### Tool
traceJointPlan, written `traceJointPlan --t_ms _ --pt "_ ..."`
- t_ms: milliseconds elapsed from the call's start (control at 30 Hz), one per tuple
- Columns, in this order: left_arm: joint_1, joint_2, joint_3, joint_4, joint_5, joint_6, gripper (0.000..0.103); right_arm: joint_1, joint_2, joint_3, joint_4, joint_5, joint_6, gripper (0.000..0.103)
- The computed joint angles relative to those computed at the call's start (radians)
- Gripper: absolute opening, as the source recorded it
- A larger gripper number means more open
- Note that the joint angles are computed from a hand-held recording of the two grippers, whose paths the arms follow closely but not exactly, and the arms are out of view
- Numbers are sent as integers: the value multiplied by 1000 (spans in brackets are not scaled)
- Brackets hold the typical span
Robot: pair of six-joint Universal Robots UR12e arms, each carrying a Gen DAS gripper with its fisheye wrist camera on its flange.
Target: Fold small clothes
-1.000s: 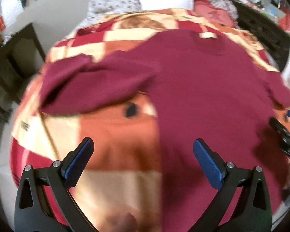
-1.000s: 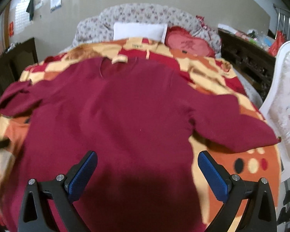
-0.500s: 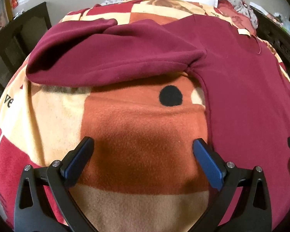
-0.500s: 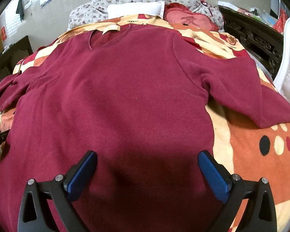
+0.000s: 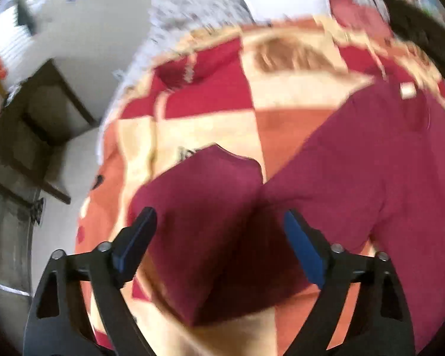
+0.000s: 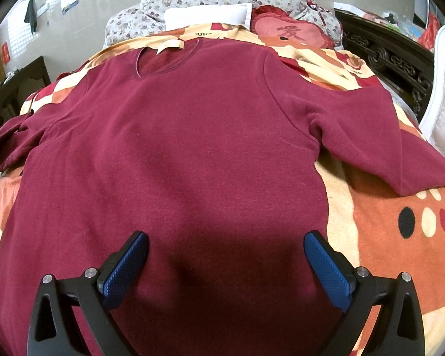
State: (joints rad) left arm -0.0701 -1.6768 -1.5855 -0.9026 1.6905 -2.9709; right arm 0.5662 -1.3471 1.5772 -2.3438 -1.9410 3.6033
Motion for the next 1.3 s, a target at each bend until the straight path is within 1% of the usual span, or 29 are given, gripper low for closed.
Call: traceJointPlan --t_ms 33,100,133,167,200,333,367,400,500,533,567,600,633,667,700,800,833,867,933,1033,1133,1200,1233,1300 --pt "-8 -1 -5 14 26 20 81 0 0 0 0 0 -1 103" --pt "-27 -34 18 35 88 20 81 0 0 0 1 0 -1 103" --pt "-32 -49 31 27 123 0 81 0 0 0 1 -1 -1 103" --pt "-31 -63 49 -4 129 -11 81 -1 0 -1 2 -1 -1 103" --pt "-27 -73 62 -30 111 -16 81 0 0 -1 2 -1 -2 103" --pt "-28 -79 72 -40 48 11 81 0 0 0 0 -2 -2 103" --pt "-33 -83 73 -40 61 21 81 -1 1 -1 0 -2 -2 103" --pt "-40 -91 76 -46 101 23 81 -1 1 -1 1 -3 -2 103" --pt "-51 -111 87 -60 217 -32 81 -1 0 1 -1 -1 -2 103" --pt "-52 -110 80 -38 261 -56 81 0 1 0 -1 -2 -1 103" --pt "-50 -106 72 -22 269 -73 66 0 1 -1 0 -3 -2 103" --pt "-41 -100 70 -25 250 -92 34 0 1 0 -1 -4 -2 103" --pt "-22 -88 68 -45 198 -131 22 0 1 1 -2 -3 -2 103" --pt "-10 -79 61 -38 166 -159 12 0 1 1 -2 -2 -2 103" --pt "4 -64 48 -18 142 -184 12 0 1 1 -2 -2 -2 103" --pt "54 3 -14 78 68 -259 12 0 1 0 -3 -3 -2 103" --pt "79 33 -41 115 42 -278 12 0 1 1 -2 -3 -1 103" --pt "91 50 -53 131 40 -286 12 0 1 1 -2 -3 -1 103" --pt "123 94 -88 152 30 -309 12 1 1 1 -3 -3 -1 103" --pt "189 161 -151 170 -29 -335 11 1 1 1 -3 -5 -1 103" --pt "229 203 -210 180 -22 -320 11 1 1 1 -4 -3 -1 103" --pt "247 219 -241 183 -25 -343 11 0 1 0 -3 -2 -1 103" --pt "266 231 -261 199 -51 -369 11 1 1 1 -2 -3 0 103" --pt "286 240 -281 220 -93 -408 11 0 1 0 -2 -2 -1 103"
